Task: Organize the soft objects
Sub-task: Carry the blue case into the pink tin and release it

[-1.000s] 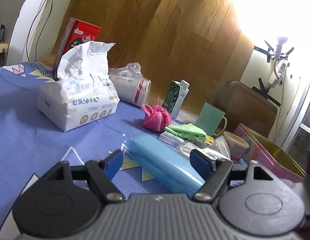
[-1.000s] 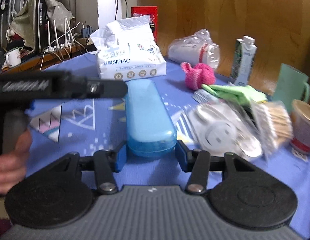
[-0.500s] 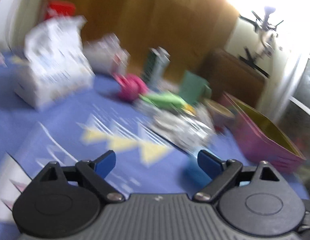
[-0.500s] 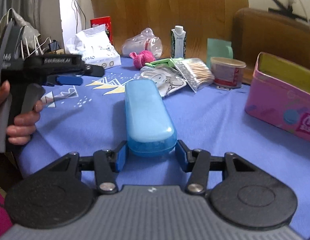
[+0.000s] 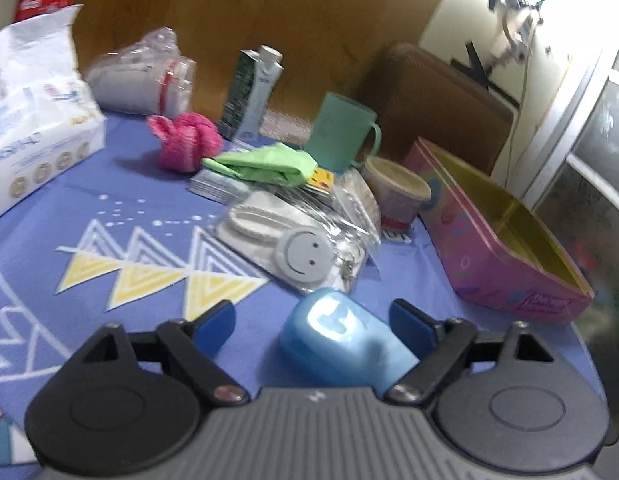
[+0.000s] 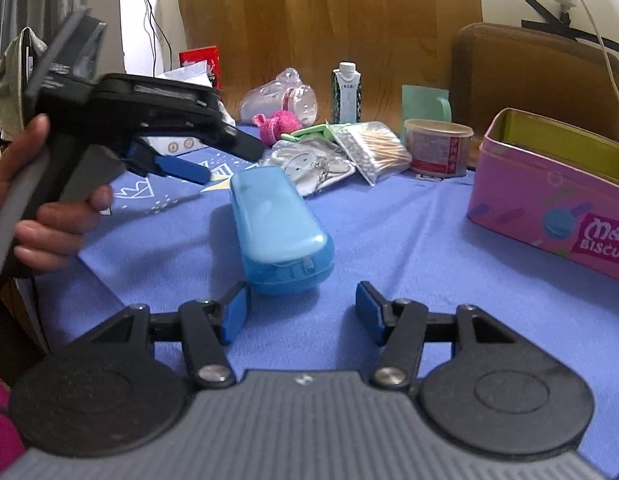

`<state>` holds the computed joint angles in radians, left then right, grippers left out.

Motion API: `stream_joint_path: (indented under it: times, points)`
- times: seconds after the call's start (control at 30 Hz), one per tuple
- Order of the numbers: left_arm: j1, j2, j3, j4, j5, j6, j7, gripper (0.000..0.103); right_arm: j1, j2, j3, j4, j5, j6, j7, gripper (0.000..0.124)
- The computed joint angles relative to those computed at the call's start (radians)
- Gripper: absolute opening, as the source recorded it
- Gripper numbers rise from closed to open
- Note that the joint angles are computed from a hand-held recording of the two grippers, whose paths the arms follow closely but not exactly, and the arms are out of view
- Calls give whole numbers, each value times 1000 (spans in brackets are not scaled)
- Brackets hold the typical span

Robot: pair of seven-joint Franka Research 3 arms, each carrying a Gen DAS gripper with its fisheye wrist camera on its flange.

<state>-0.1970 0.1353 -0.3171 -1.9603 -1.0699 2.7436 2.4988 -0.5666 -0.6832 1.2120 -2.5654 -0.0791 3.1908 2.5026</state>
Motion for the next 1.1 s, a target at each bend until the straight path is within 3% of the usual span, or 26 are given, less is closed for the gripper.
stream_joint_path:
  times: [0.2,0.23,0.37,0.53,0.67,0.83,0.97,1.1]
  points:
    - [-9,-17,-10,-23,-30,-20,27,73,-31,17,18,11,-8,16,-17,60]
    - [-16,-25,-9,-34,-36,-10,30,73,-29,20,17,7,-5,25,-18,52]
    - [-36,-37,-6,-28,-45,-18,41,67,-2,-12,5,-34,23,58,-12,52]
    - [-82,-2,-34,71,-59,-12,124,66,45,-160,-35,-97,69,21,32,52]
    - [-128,101,-95,232,-60,19,200,67,57,-324,-89,-146,63,-61,79,52]
    - [-232,312,-112,502,195,4,-37,69,40,-430,-175,-191,-4,-168,109,52]
    - [-345,460,-64,692,400,-13,-257,65,2,-405,-250,-225,-54,-151,118,52]
    - [-424,524,-12,745,555,40,-391,65,-63,-372,-263,-215,-102,-160,120,49]
